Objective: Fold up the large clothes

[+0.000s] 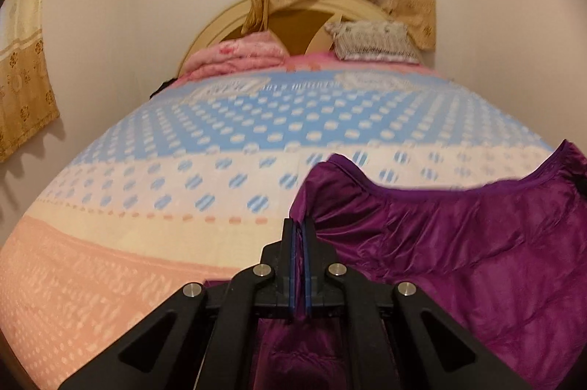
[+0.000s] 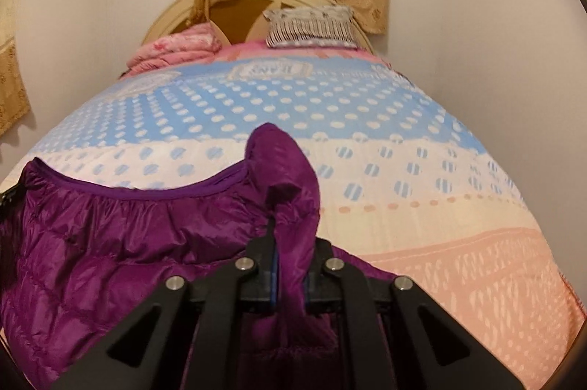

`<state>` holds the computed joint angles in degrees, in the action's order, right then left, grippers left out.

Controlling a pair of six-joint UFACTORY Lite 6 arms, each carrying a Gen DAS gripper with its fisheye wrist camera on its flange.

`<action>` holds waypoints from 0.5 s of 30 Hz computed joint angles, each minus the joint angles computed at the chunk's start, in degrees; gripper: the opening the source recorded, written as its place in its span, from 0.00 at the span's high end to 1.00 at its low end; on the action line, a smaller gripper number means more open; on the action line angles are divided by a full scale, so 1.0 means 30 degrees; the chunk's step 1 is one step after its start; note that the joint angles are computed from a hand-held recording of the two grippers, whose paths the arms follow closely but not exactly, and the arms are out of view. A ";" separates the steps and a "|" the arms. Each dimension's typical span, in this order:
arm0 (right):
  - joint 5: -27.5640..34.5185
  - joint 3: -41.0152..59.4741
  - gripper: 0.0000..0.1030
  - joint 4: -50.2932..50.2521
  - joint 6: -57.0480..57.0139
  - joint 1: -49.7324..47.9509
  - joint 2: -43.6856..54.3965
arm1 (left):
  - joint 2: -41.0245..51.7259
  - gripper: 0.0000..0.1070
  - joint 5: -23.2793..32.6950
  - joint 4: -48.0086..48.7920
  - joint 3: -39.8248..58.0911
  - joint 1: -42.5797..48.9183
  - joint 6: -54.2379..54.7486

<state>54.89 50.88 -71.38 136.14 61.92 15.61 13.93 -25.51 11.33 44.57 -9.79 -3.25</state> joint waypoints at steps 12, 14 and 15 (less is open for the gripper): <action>-0.2905 0.0156 0.76 0.0713 -0.0450 -0.2157 0.1663 | 0.1817 0.96 0.3050 -0.1995 0.1897 -0.0676 0.0703; -0.0925 0.0522 0.56 0.2526 -0.1005 -0.0889 0.1007 | -0.0325 0.95 0.3607 -0.4565 0.0632 -0.0727 0.2633; 0.0221 0.1031 0.45 0.3163 -0.1069 -0.0191 0.1143 | -0.1839 0.94 0.3509 -0.5720 -0.0373 -0.0811 0.3541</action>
<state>55.55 53.97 -61.89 132.93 61.35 19.04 8.41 -14.98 -5.83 43.46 -12.22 7.37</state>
